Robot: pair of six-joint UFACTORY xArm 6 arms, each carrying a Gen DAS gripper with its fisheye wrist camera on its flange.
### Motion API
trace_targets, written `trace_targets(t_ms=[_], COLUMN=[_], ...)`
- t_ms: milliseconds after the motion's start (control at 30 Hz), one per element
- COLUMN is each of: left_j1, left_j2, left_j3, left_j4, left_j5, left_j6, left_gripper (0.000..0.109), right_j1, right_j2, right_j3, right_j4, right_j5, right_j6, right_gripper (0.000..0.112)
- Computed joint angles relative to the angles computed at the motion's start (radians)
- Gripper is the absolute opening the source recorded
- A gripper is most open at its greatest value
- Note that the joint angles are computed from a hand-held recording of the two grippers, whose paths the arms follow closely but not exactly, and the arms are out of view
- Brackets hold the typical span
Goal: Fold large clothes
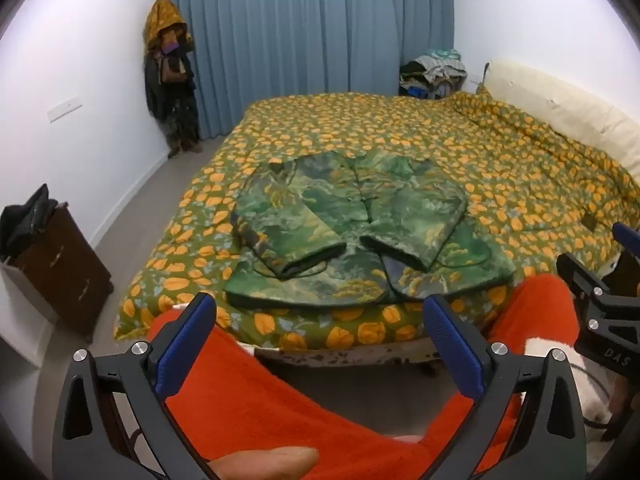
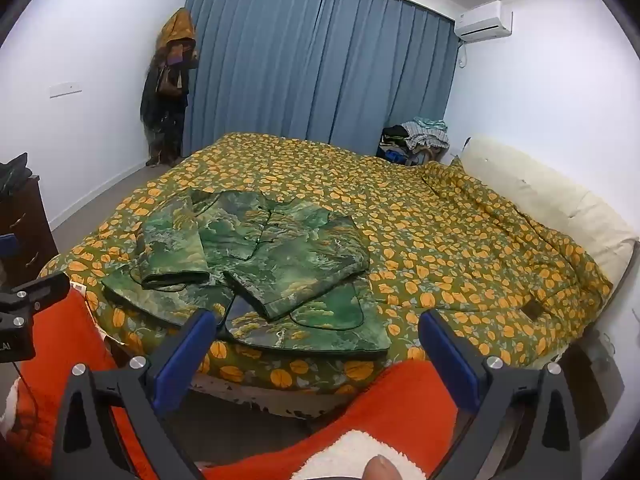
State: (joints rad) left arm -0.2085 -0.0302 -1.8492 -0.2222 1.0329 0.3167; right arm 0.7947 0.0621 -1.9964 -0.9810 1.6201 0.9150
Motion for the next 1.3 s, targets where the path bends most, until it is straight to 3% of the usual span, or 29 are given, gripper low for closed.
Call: trace_targets(t_ms=[1300], left_j1=[-0.008], left_j2=[-0.03], left_j3=[0.05], left_j4=[0.021], left_j5=[-0.046], left_j6=[0.024], left_gripper=[0.103], right_j1=[0.0], right_j2=[0.003], right_j3=[0.008], right_j4=[0.02], right_j5=[-0.031], right_j6=[-0.019], right_gripper=[0.103])
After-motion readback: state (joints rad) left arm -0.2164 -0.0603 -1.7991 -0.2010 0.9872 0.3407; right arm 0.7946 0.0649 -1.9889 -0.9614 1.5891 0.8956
